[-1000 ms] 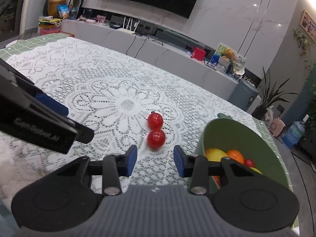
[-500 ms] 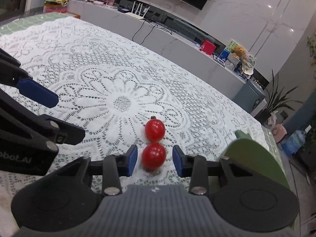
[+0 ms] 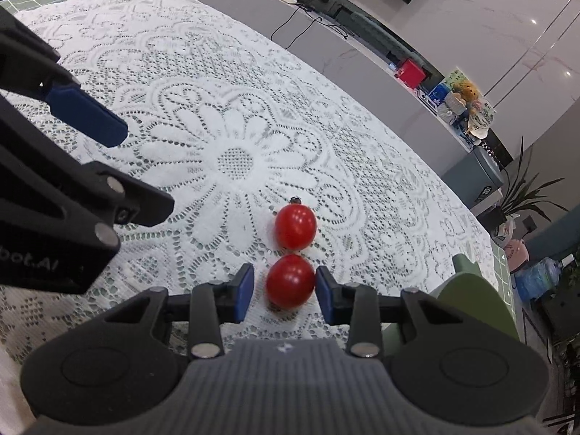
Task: Organize fruits
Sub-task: 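Grasp a cherry tomato with the right gripper while the left gripper grasps the other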
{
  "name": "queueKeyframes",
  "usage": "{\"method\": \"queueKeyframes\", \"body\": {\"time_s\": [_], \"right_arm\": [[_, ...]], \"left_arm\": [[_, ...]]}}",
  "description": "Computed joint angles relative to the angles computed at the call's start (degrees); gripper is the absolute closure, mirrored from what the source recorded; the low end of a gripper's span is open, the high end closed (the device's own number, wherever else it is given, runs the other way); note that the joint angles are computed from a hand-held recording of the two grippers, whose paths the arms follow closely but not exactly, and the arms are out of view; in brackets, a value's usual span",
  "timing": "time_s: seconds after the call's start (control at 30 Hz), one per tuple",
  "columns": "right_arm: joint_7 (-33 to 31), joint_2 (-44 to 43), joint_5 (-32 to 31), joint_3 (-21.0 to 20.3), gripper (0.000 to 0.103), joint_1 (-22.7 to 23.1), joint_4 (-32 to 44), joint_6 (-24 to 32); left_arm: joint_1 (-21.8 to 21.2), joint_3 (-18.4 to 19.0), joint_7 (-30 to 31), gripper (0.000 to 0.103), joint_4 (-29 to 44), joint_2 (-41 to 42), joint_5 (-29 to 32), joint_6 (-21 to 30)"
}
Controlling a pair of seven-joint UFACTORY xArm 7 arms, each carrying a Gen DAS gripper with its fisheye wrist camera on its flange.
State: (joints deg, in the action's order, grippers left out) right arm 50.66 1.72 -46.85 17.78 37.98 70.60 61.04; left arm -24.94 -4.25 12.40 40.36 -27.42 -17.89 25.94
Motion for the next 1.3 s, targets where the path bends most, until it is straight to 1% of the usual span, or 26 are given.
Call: {"method": "queueKeyframes", "body": {"time_s": [0.07,0.1,0.13,0.17,0.27,0.37,0.47,0.67,0.83,0.97,1.07,1.2,1.3], "right_arm": [[-1.0,0.0,0.9,-0.2,0.07,-0.3,0.2,-0.4],[-1.8,-0.1,1.5,-0.3,0.071,-0.5,0.3,-0.6],[-2.3,0.0,1.8,-0.4,0.073,-0.6,0.4,-0.6],[-2.7,-0.1,1.9,-0.5,0.078,-0.7,0.5,-0.4],[-4.3,-1.3,4.2,-0.8,0.078,-1.6,-0.3,-2.4],[-4.9,-2.2,4.3,-0.4,0.079,-2.0,-0.7,-2.8],[-4.5,-4.3,5.1,-0.2,0.079,-2.9,-1.8,-4.5],[-1.3,-11.0,7.0,0.4,0.079,-6.4,-5.3,-8.9],[3.9,-18.3,11.4,1.0,0.078,-10.7,-9.5,-13.7],[8.2,-24.0,13.3,2.3,0.078,-14.3,-13.1,-16.0],[10.3,-28.0,14.7,3.7,0.078,-16.9,-15.5,-16.0],[10.6,-32.1,16.8,5.4,0.078,-19.9,-18.0,-14.6],[10.3,-35.0,19.2,5.8,0.078,-21.2,-20.4,-14.1]], "left_arm": [[-0.2,0.2,0.4,0.035,0.3,0.5,-0.1,-0.2],[-0.4,0.4,0.7,0.035,0.4,0.6,-0.3,-0.3],[-0.5,0.5,0.9,0.035,0.6,0.8,-0.5,-0.3],[-0.6,0.5,1.1,0.035,0.7,1.0,-0.6,-0.3],[-0.8,0.7,1.8,0.035,1.0,1.4,-1.2,-0.4],[-1.2,1.0,3.0,0.035,1.5,1.9,-1.8,-0.5],[-1.7,1.2,4.6,0.035,2.2,2.5,-2.5,-0.9],[-2.9,1.6,7.9,0.036,4.2,4.2,-5.0,-2.0],[-3.1,0.8,9.7,0.036,6.2,6.5,-5.7,-2.7],[-3.7,0.3,11.5,0.036,7.2,8.1,-6.8,-3.6],[-4.2,-0.1,12.8,0.036,7.6,9.5,-7.8,-4.5],[-3.6,-1.6,12.3,0.036,8.4,11.7,-6.8,-5.3],[-3.2,-2.6,11.3,0.036,9.9,13.7,-5.9,-4.8]]}}
